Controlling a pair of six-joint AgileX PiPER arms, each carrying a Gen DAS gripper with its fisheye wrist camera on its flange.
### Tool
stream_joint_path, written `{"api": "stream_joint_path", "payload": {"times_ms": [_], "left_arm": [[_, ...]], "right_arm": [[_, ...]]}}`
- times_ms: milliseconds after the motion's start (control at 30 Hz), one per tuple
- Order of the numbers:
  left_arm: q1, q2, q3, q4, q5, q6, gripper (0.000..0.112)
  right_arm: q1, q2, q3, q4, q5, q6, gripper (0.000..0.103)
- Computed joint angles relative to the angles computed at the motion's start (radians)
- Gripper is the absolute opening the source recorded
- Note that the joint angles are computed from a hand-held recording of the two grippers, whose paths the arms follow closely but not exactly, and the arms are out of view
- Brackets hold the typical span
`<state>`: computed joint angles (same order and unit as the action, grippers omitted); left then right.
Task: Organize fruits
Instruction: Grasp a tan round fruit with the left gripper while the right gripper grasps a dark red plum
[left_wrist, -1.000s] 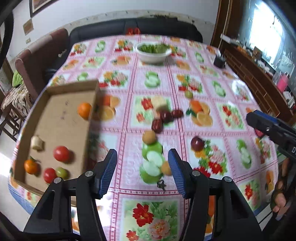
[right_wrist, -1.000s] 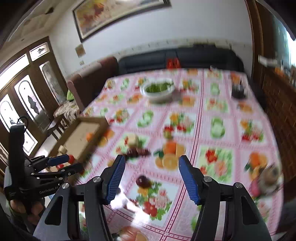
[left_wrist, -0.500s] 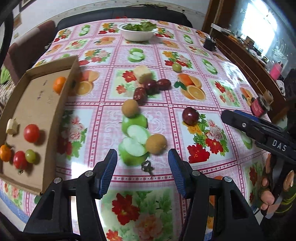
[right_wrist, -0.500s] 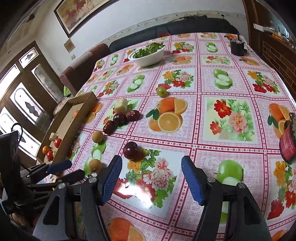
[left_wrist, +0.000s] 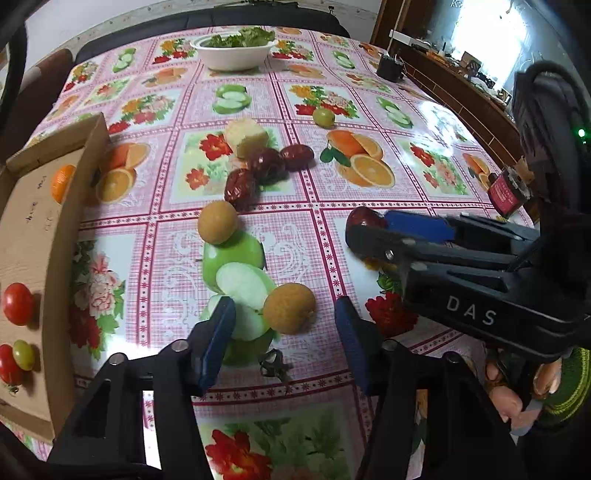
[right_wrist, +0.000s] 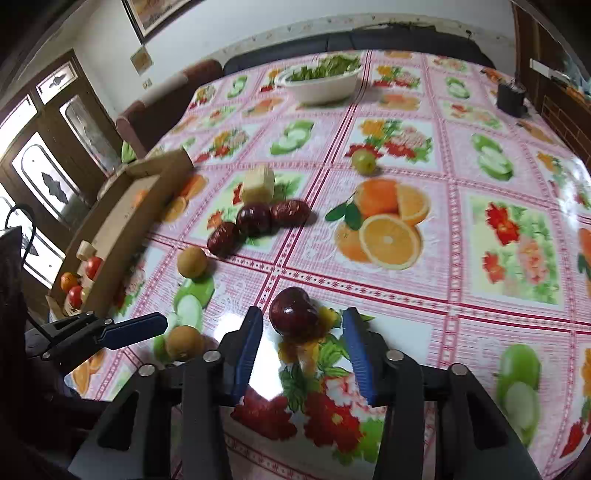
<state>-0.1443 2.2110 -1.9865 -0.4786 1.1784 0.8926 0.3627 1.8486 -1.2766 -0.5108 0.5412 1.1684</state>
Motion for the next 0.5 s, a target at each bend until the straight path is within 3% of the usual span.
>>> {"api": "stream_joint_path", "payload": {"times_ms": [100, 133, 267, 500], "left_arm": [[-0.008, -0.028, 0.059, 0.011, -0.08, 0.028, 0.03], [-0.014, -0.045, 0.094, 0.024, -0.128, 0.035, 0.023], [-0.005, -0.044, 0.092, 0.019, -0.132, 0.029, 0.023], [0.013, -0.099, 0.131, 0.052, -0.205, -0.005, 0.023]], "right_arm": [[0.006, 0.023, -0.026, -0.031, 0.016, 0.005, 0.037], [0.002, 0.022, -0.023, -0.016, -0.001, -0.012, 0.029], [0.018, 0.014, -0.026, -0.048, 0.024, 0.022, 0.029], [0.048, -0.064, 0.019, -0.128, 0.018, 0.132, 0.029]]}}
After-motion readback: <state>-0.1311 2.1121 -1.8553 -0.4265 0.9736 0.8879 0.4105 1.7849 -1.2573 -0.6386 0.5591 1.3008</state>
